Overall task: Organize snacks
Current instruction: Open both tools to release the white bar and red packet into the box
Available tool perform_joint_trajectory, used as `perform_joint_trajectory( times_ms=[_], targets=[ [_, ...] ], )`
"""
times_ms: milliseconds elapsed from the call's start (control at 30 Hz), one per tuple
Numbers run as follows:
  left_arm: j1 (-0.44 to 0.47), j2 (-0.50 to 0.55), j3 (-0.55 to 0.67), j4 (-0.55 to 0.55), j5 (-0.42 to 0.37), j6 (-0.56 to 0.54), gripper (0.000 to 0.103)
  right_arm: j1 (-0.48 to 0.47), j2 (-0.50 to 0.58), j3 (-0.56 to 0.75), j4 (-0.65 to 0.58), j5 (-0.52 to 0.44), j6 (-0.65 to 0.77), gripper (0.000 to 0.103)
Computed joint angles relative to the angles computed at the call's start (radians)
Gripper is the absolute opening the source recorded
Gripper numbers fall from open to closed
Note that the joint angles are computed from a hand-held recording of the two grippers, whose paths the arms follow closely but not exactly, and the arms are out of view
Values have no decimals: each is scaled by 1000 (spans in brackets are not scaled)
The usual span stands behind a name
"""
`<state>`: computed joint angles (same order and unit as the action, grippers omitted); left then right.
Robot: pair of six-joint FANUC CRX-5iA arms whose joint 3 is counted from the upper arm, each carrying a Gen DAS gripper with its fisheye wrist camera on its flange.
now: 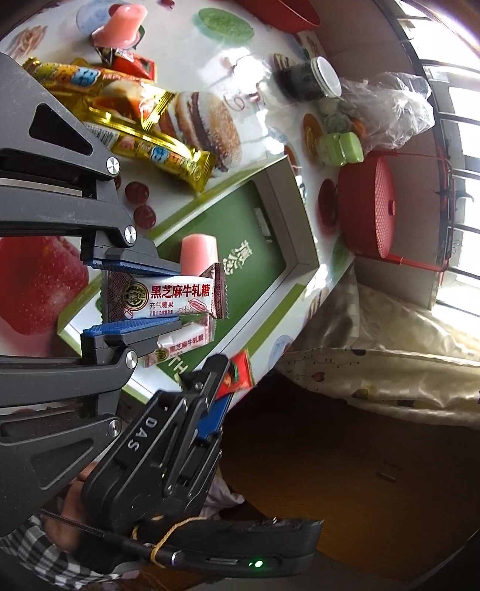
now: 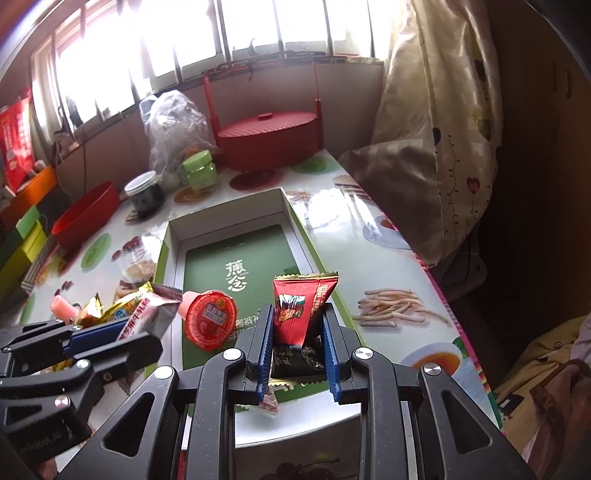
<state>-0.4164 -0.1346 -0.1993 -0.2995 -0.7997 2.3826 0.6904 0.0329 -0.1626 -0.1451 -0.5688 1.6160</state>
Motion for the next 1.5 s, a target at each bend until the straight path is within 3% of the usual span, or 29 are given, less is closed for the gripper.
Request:
perform_joint_trajectory(
  times_ms=[500, 1100, 1500],
  targets=[
    [-40, 67, 54, -40, -52, 12, 23, -32, 51, 49, -51, -40, 91, 23],
    [-34, 87, 57, -10, -49, 9, 23, -60, 76, 99, -166, -79, 239, 24],
    [-23, 102, 60, 15, -53, -10, 23, -60, 89, 106, -170, -89, 249, 24]
  ],
)
